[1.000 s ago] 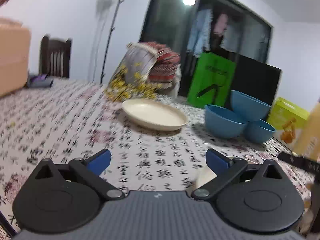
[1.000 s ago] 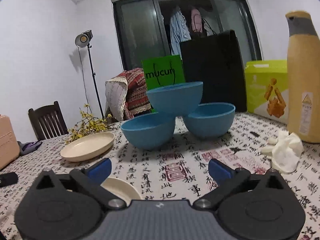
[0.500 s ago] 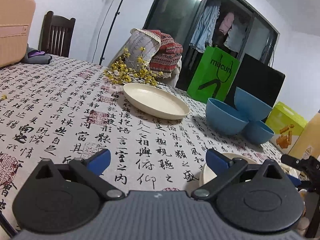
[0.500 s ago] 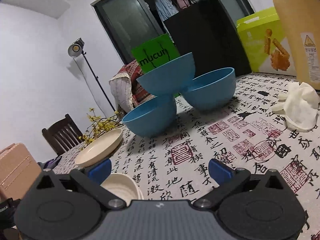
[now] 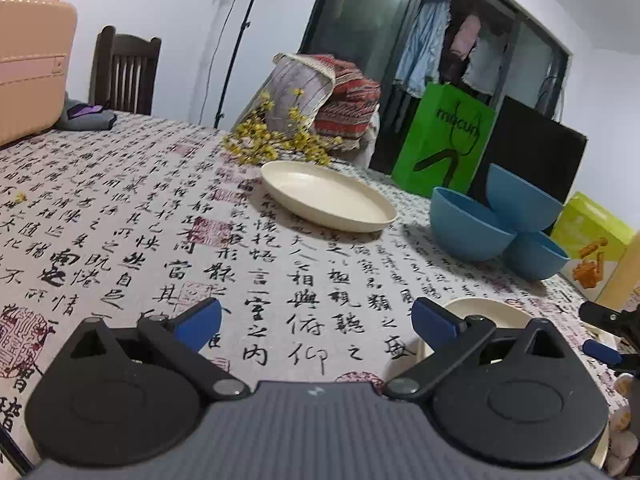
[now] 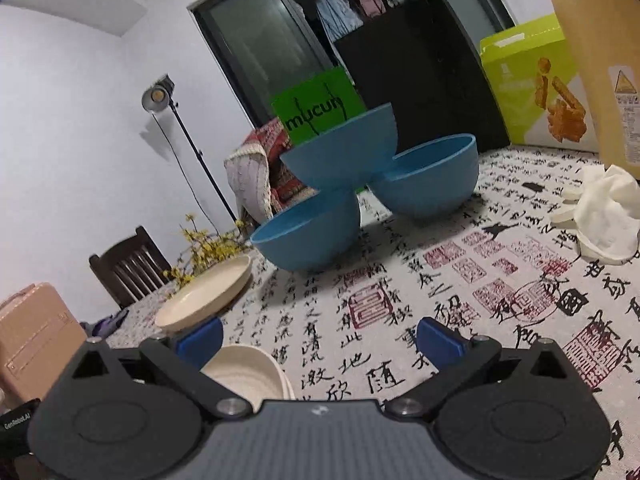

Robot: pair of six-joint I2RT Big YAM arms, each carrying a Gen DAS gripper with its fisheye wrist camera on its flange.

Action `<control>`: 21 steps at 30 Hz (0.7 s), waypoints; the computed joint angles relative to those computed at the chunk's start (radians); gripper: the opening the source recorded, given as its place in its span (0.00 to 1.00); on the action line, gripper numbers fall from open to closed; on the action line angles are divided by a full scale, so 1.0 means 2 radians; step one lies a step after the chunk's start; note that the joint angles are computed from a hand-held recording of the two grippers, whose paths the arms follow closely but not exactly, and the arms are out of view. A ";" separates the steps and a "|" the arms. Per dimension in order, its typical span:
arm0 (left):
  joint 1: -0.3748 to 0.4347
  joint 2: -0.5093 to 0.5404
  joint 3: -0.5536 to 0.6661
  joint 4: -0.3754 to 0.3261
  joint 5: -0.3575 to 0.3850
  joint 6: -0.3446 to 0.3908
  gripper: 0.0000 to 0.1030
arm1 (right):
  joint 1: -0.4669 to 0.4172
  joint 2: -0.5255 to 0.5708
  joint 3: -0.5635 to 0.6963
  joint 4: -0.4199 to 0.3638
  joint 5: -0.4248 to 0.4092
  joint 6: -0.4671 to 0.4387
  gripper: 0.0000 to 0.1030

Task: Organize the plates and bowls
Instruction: 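Pull both open grippers back from the placed plates toward the flowers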

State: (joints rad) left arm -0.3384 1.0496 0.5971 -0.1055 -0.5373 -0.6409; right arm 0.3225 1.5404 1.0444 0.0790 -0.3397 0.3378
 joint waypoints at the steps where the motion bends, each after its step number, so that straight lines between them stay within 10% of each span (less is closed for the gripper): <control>1: 0.000 0.002 0.002 -0.005 -0.001 -0.003 1.00 | 0.000 0.000 0.000 0.001 -0.005 -0.001 1.00; 14: -0.007 -0.005 -0.005 0.005 -0.025 -0.003 1.00 | 0.003 0.000 0.003 -0.011 -0.003 -0.015 1.00; 21: 0.000 -0.017 0.003 -0.032 -0.013 -0.022 1.00 | 0.028 -0.025 -0.016 0.001 0.085 -0.037 1.00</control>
